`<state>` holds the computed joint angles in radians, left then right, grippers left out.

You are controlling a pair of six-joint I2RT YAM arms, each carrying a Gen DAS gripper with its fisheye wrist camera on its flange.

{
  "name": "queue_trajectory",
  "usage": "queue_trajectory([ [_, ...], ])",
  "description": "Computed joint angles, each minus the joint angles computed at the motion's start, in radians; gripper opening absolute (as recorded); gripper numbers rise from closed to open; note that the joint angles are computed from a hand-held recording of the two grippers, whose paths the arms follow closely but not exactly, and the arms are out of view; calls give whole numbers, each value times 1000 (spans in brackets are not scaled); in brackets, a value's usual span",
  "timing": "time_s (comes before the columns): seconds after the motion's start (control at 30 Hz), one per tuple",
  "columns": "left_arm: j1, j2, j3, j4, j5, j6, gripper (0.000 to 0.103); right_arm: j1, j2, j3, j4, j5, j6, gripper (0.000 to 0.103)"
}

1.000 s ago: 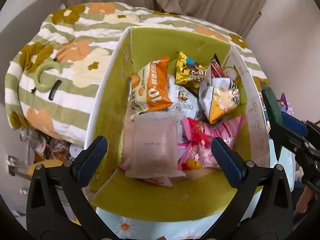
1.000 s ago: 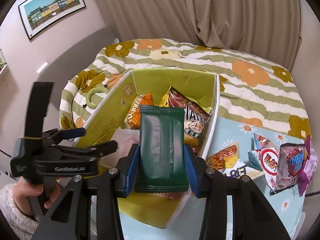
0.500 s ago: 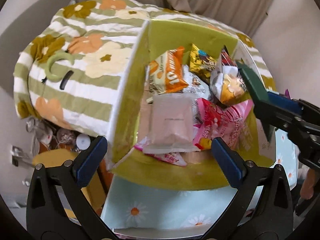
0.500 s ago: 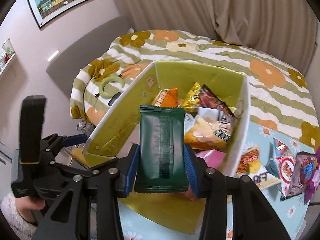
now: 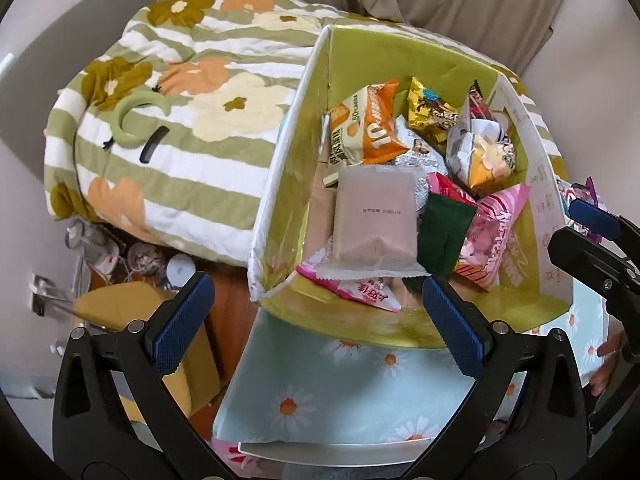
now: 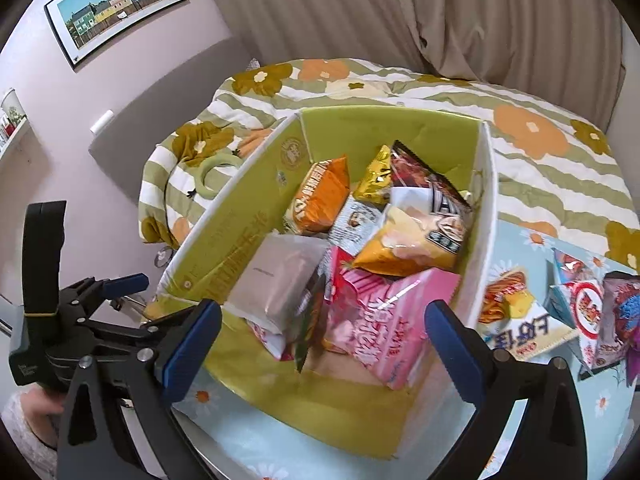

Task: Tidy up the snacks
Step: 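Open both grippers to drop the pale pink packet and green bar into the box, then move both tools back to the remaining snack bags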

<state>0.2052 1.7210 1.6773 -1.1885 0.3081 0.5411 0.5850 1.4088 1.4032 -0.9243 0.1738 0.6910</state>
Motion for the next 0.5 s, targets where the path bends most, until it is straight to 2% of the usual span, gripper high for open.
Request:
queue_trajectory([
  [0.27, -36, -18, 101, -73, 64, 18, 103, 34, -36, 73, -123, 92, 55, 101],
  [0.4, -85, -13, 168, -109, 105, 15, 103, 66, -86, 102, -205, 187, 111, 101],
  [0.5, -143, -19, 197, -126, 133, 5, 103, 87, -131, 128, -310, 277, 175, 101],
])
